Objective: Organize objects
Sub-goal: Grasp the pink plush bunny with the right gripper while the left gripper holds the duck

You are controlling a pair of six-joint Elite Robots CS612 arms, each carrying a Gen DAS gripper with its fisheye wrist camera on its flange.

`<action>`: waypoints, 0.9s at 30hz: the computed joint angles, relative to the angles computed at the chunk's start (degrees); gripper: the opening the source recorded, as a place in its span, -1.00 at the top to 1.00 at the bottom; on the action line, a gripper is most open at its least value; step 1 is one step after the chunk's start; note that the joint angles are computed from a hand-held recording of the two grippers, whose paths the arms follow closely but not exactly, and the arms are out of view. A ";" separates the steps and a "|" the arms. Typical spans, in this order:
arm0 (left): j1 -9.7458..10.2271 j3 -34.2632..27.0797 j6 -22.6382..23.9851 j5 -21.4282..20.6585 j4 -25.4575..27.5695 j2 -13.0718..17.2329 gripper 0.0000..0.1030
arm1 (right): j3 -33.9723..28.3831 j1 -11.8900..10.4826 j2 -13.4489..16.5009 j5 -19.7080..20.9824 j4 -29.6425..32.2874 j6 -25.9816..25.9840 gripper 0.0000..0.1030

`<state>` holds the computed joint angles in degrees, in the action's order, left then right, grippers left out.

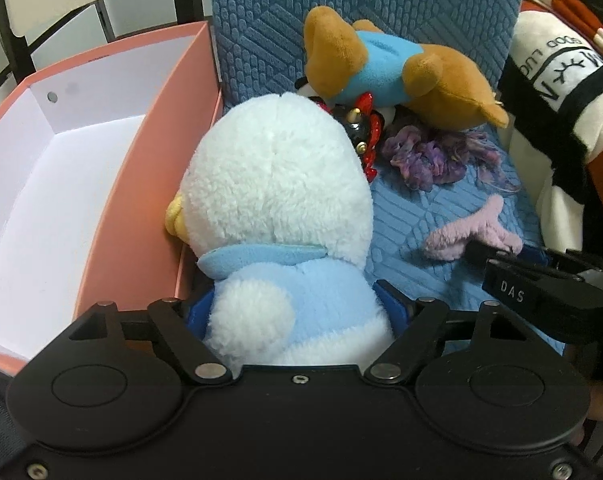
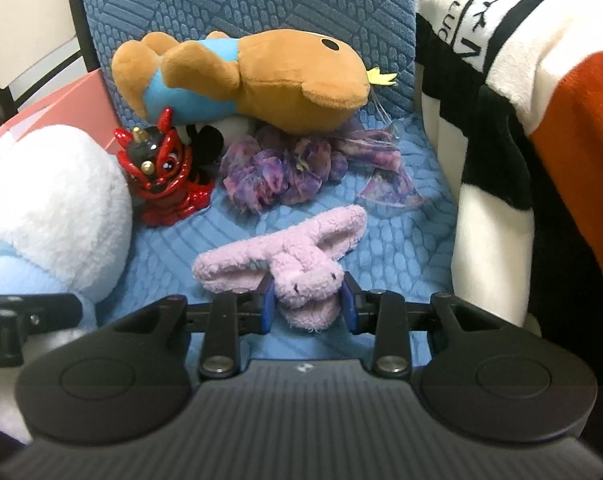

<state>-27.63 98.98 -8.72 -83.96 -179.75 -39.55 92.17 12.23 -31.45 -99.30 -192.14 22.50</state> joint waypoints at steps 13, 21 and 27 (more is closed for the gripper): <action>1.58 4.61 2.27 -5.59 -3.16 -2.54 -0.51 | 4.92 2.25 -4.18 -2.80 4.69 13.22 0.31; 2.49 6.63 3.92 -8.70 -4.76 -3.27 -0.50 | 7.83 4.84 -5.37 -5.29 5.18 14.34 0.28; 3.42 5.96 3.29 -11.72 -3.71 -2.96 -0.64 | 7.10 5.18 -4.93 -6.18 6.06 13.89 -0.03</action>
<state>-24.21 104.94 -5.42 -95.68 -183.46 -42.51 99.26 17.41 -36.38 -105.48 -186.08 36.39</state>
